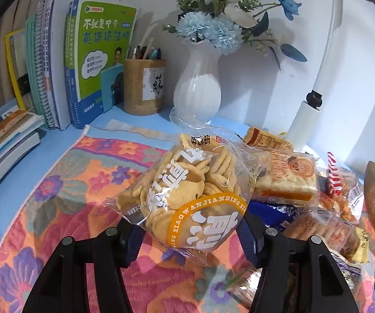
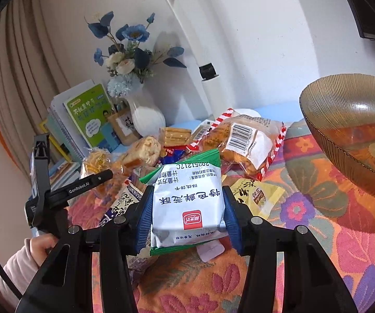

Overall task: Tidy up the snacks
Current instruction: 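Carry both packs to the amber bowl and open both grippers to drop them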

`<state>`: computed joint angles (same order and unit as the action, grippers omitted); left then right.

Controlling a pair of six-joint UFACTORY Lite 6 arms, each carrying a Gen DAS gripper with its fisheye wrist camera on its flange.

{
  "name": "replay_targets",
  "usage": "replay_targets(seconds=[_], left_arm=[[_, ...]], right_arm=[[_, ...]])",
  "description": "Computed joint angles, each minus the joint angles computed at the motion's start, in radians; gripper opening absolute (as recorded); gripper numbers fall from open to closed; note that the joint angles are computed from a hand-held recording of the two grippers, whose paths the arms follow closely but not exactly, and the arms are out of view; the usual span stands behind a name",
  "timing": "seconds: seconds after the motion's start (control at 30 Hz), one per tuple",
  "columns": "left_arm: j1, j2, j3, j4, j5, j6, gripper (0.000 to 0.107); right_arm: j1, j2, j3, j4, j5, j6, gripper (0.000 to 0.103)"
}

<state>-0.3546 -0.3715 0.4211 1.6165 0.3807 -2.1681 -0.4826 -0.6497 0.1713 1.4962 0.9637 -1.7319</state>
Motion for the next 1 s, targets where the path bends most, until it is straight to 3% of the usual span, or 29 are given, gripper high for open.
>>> replay_targets(seconds=[0.07, 0.17, 0.37, 0.67, 0.9, 0.97, 1.0], left_arm=[[-0.026, -0.064, 0.020, -0.209, 0.011, 0.194, 0.060], [-0.111, -0.109, 0.106, -0.432, 0.116, 0.397, 0.060], [-0.228, 0.080, 0.462, -0.725, 0.196, 0.704, 0.060], [-0.406, 0.577, 1.107, -0.994, 0.223, 0.998, 0.060], [-0.497, 1.010, 1.681, -1.213, 0.321, 1.251, 0.061], [-0.502, 1.160, 1.890, -1.352, 0.368, 1.394, 0.061], [-0.499, 1.238, 1.995, -1.431, 0.394, 1.474, 0.067]], right_arm=[[-0.063, -0.014, 0.044, -0.075, 0.076, 0.079, 0.048], [-0.152, 0.009, 0.154, -0.146, 0.197, 0.165, 0.048], [-0.192, 0.142, 0.473, -0.205, 0.202, 0.307, 0.048], [-0.290, 0.517, 0.946, -0.362, 0.122, 0.466, 0.048], [-0.380, 0.719, 1.104, -0.456, 0.075, 0.494, 0.048], [-0.392, 0.763, 1.121, -0.482, 0.051, 0.499, 0.051], [-0.397, 0.785, 1.130, -0.494, 0.046, 0.500, 0.052]])
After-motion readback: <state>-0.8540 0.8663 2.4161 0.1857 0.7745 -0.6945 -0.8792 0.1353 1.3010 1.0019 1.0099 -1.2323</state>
